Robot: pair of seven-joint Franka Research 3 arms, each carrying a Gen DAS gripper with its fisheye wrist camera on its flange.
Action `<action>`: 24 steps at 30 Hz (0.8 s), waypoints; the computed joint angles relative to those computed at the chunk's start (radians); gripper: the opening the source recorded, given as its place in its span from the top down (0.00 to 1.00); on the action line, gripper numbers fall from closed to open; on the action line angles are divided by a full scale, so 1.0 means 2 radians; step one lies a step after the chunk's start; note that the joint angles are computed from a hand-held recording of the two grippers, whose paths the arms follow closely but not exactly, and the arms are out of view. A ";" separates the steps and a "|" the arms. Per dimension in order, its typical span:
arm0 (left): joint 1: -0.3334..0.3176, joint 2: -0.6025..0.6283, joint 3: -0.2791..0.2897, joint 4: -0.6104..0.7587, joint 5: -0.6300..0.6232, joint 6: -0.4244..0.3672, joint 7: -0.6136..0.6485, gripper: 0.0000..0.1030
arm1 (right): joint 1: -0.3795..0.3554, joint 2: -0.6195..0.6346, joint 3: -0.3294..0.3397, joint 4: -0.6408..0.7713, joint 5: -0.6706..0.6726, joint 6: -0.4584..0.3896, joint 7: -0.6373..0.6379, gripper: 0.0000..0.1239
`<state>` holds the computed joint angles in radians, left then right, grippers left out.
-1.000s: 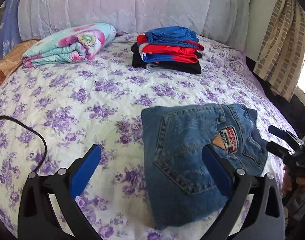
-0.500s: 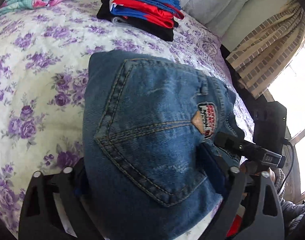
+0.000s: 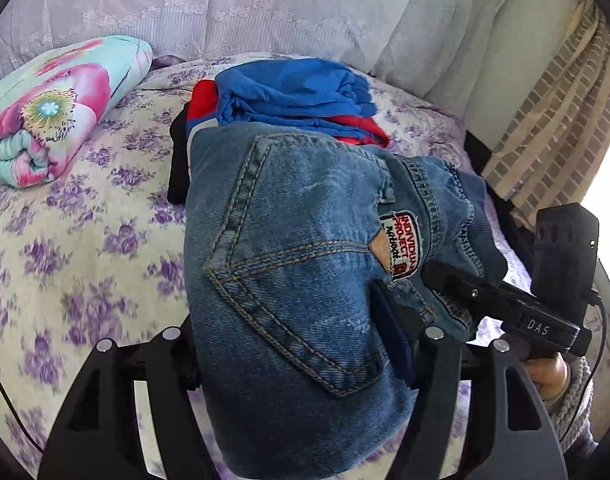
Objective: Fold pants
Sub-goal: 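Grasp the folded jeans with the right tool and lift them, then place the folded jeans beside the clothes stack and open the right tool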
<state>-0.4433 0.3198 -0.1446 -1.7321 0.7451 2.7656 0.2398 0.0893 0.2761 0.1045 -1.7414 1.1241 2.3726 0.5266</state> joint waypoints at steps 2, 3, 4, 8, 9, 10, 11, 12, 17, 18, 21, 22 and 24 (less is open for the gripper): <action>0.012 0.047 -0.001 0.044 -0.022 -0.022 0.035 0.32 | 0.012 0.068 -0.003 0.071 -0.041 0.002 0.056 0.52; 0.020 0.070 -0.002 0.062 -0.038 -0.025 0.052 0.31 | 0.015 0.100 -0.002 0.102 -0.061 0.001 0.087 0.52; 0.027 0.098 -0.003 0.079 -0.063 -0.025 0.068 0.27 | 0.022 0.131 -0.005 0.130 -0.087 0.002 0.121 0.49; -0.005 0.111 0.060 0.060 -0.007 0.051 -0.020 0.04 | -0.011 0.176 0.030 0.170 -0.077 -0.016 0.123 0.39; -0.003 0.110 0.059 0.058 -0.010 0.054 -0.017 0.04 | -0.012 0.173 0.035 0.164 -0.081 -0.007 0.116 0.39; -0.005 0.111 0.062 0.058 -0.009 0.055 -0.018 0.04 | -0.015 0.174 0.039 0.165 -0.082 -0.007 0.117 0.38; -0.009 0.110 0.067 0.057 -0.005 0.056 -0.021 0.04 | -0.019 0.177 0.042 0.170 -0.082 -0.012 0.121 0.38; -0.013 0.108 0.072 0.056 0.001 0.054 -0.025 0.04 | -0.021 0.178 0.045 0.170 -0.082 -0.013 0.120 0.38; -0.091 0.072 0.111 0.061 0.106 -0.091 -0.087 0.04 | -0.006 0.121 0.039 0.101 -0.094 0.070 0.100 0.30; -0.111 0.067 0.112 0.070 0.128 -0.154 -0.093 0.04 | 0.002 0.098 0.037 0.071 -0.093 0.110 0.091 0.28; -0.164 0.068 0.109 0.104 0.190 -0.317 -0.096 0.04 | 0.006 0.029 0.054 -0.013 -0.042 0.220 0.024 0.21; -0.171 0.069 0.105 0.113 0.202 -0.346 -0.095 0.04 | 0.003 0.010 0.065 -0.033 -0.005 0.250 -0.014 0.20; -0.177 0.076 0.091 0.139 0.205 -0.391 -0.087 0.04 | 0.006 -0.022 0.081 -0.063 0.082 0.305 -0.105 0.20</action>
<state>-0.7978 0.4728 0.0379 -1.4545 1.1555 1.9844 0.0662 0.1005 0.2313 0.2673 -1.8674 1.2873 2.9821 0.3166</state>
